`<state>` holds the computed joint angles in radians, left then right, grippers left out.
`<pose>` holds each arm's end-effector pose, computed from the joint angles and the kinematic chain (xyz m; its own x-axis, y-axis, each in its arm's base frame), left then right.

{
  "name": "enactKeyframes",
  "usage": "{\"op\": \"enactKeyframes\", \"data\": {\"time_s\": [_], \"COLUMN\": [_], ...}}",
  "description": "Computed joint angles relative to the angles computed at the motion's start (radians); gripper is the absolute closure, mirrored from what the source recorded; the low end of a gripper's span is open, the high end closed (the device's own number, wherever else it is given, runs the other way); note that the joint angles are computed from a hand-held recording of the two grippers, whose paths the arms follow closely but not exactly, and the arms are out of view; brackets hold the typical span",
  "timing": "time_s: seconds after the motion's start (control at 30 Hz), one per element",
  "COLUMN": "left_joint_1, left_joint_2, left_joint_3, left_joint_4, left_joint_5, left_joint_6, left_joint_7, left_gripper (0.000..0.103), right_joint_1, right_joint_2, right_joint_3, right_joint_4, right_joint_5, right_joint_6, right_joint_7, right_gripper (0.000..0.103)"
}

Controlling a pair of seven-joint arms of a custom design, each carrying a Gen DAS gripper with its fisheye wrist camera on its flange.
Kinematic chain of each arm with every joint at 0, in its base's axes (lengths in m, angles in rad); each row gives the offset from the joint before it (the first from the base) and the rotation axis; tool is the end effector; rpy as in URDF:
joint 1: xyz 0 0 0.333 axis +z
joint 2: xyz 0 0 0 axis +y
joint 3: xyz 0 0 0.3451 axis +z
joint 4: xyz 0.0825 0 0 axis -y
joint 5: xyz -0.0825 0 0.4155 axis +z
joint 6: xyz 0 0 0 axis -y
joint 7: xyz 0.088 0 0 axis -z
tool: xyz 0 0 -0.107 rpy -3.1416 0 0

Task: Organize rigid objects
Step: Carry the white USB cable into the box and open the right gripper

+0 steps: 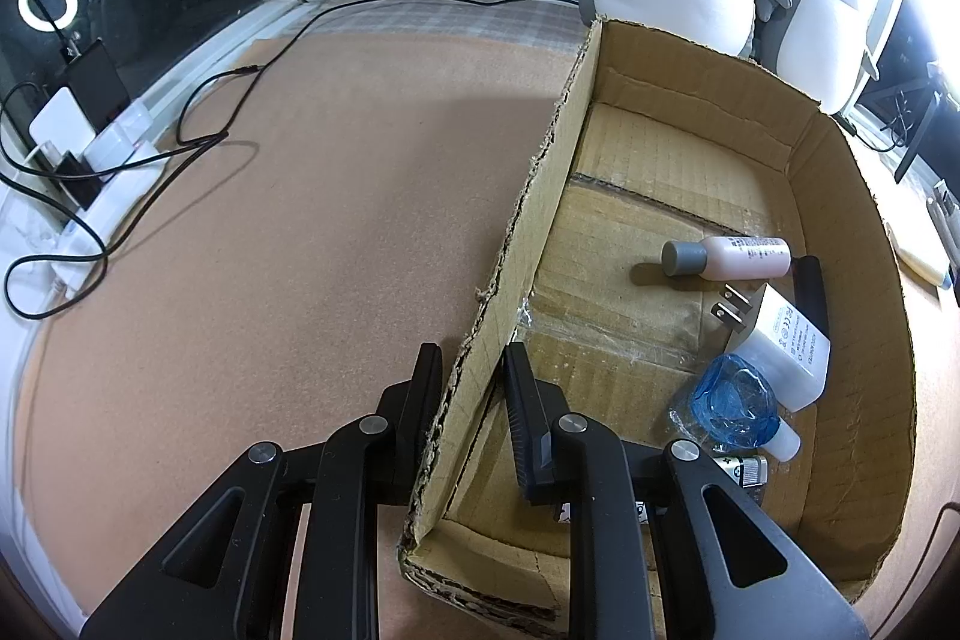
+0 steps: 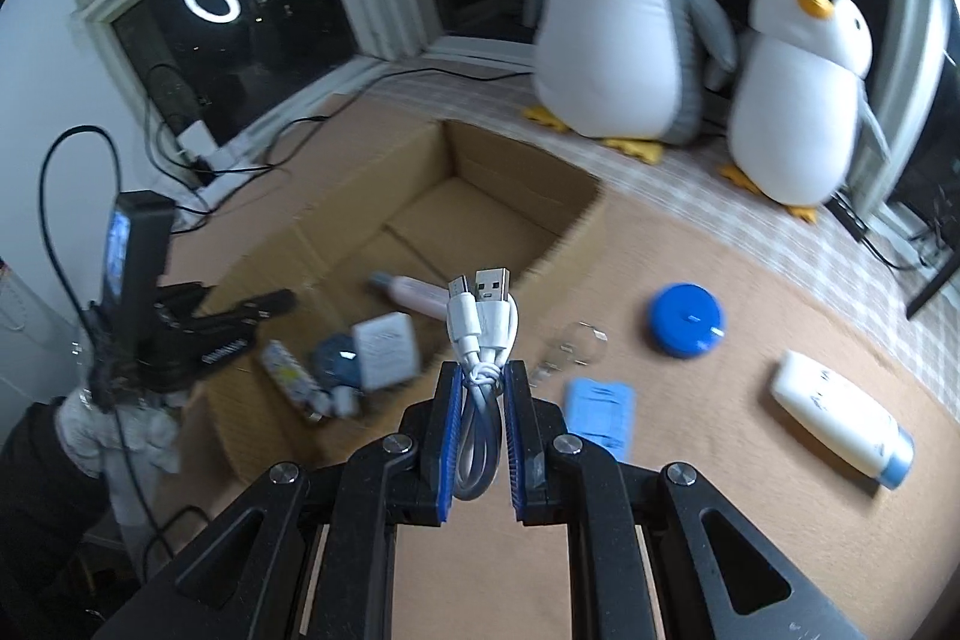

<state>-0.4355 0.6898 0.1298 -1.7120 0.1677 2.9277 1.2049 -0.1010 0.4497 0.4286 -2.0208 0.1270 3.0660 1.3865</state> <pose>0.7107 -0.2514 0.2490 -0.1431 -0.9897 -0.0089 -0.8455 0.1269 -0.5187 0.6544 0.1872 0.3171 0.3315 -0.9307 -0.1544 -0.7859 -0.1819 -0.5910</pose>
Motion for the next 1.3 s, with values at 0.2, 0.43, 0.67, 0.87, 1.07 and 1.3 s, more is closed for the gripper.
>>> {"op": "enactKeyframes", "data": {"time_s": [0.2,0.43,0.67,0.87,1.07,1.3], "left_joint_1": [0.001,0.001,0.001,0.002,0.000,0.003], "left_joint_2": [0.000,0.000,0.001,0.001,0.002,0.001], "left_joint_3": [-0.002,-0.003,-0.003,-0.004,-0.003,-0.005], "left_joint_4": [0.002,0.004,0.006,0.006,0.008,0.004], "left_joint_5": [0.001,0.001,0.002,0.002,0.002,0.001], "left_joint_6": [-0.002,-0.003,-0.004,-0.003,-0.004,-0.001], "left_joint_7": [-0.002,-0.003,-0.006,-0.005,-0.006,-0.004], "left_gripper": [0.084,0.084,0.084,0.084,0.084,0.084], "right_joint_1": [0.042,0.101,0.148,0.171,0.175,0.170], "right_joint_2": [0.021,0.050,0.080,0.093,0.108,0.116], "right_joint_3": [0.003,-0.022,-0.045,-0.057,-0.055,-0.045], "right_joint_4": [0.035,0.075,0.113,0.126,0.139,0.145], "right_joint_5": [-0.016,-0.035,-0.054,-0.069,-0.066,-0.062], "right_joint_6": [-0.014,-0.034,-0.051,-0.062,-0.070,-0.072], "right_joint_7": [0.005,0.016,0.026,0.025,0.019,0.007], "right_gripper": [0.091,0.091,0.090,0.090,0.090,0.089]}}
